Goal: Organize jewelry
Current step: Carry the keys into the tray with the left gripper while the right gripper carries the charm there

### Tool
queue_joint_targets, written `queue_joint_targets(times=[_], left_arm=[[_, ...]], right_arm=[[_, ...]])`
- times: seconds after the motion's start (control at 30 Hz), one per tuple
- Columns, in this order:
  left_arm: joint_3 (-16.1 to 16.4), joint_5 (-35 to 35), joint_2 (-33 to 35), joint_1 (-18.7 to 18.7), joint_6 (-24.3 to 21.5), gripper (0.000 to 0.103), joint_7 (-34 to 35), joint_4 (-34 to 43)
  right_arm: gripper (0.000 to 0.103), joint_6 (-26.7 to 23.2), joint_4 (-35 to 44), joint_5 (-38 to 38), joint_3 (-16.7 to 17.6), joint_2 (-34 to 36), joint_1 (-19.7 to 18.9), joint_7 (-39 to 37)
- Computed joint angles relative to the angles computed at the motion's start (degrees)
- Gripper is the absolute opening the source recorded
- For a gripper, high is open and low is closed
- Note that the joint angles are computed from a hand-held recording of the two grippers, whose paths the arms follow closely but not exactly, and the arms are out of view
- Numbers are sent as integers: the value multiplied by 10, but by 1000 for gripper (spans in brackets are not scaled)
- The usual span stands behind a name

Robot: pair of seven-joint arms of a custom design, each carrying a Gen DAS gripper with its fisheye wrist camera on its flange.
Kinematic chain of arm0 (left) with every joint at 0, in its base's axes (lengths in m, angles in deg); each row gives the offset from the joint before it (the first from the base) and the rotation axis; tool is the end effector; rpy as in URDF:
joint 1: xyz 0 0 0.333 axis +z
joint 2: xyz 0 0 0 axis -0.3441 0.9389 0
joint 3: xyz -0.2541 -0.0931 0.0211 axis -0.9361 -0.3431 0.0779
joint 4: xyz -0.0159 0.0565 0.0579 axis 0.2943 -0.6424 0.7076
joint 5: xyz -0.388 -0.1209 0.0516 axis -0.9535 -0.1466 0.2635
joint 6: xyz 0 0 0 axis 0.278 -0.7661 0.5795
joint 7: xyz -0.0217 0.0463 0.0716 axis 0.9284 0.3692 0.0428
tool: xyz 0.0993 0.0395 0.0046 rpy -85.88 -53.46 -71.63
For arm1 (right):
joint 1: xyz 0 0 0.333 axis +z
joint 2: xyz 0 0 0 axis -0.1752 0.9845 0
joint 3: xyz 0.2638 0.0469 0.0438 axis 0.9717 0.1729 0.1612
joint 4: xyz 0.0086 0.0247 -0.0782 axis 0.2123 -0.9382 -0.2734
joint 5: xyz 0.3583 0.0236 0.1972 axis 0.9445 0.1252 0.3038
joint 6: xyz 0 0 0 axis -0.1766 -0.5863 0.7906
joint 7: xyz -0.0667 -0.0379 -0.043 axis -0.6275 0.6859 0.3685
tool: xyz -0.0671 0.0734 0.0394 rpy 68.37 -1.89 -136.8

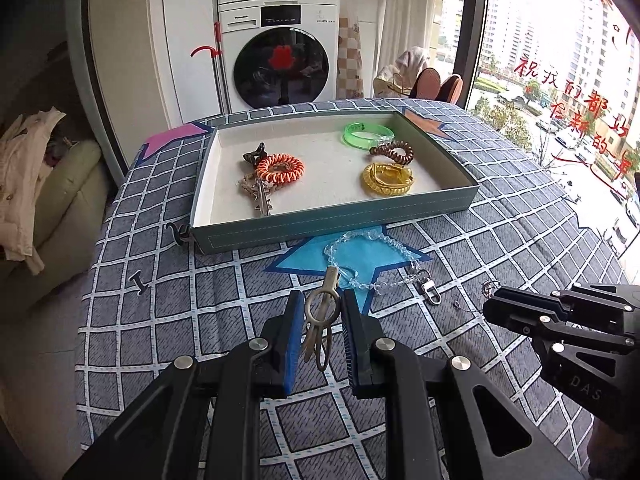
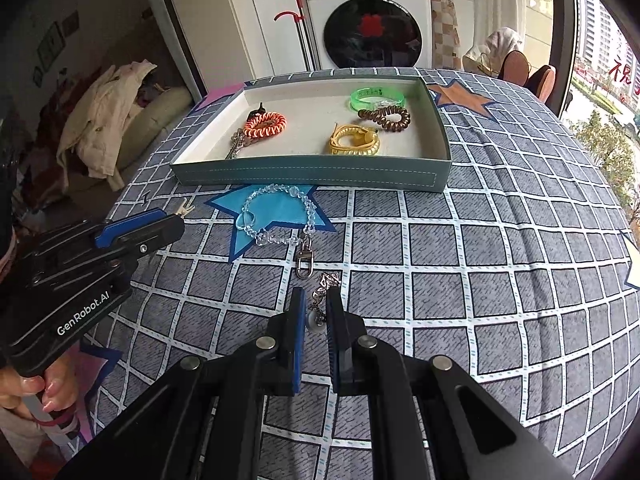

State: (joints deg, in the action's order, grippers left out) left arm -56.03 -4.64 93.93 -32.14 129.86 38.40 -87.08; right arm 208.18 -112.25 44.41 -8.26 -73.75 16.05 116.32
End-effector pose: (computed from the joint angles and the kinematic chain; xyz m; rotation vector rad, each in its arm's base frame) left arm 0.6142 -0.2447 0.4993 -1.2935 2.3297 -0.9291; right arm 0.5402 0.3612 0.4836 -1.6590 1.9421 -0.4896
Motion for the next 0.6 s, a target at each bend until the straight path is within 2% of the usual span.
queue_joint_targets(times=[0.17,0.33,0.6], left_arm=[[1,-20,-17,8,4,39,4,-19],[3,-38,-19,18,-14,39,4,-17],[8,-26,-8,24,-22,39,-20,-3]], right_arm=[[11,12,-14,6,-1,-12,-4,3],[11,21,-22,11,-1,-19,-8,3],[11,30,-18,21,-3,-20,-16,-5]])
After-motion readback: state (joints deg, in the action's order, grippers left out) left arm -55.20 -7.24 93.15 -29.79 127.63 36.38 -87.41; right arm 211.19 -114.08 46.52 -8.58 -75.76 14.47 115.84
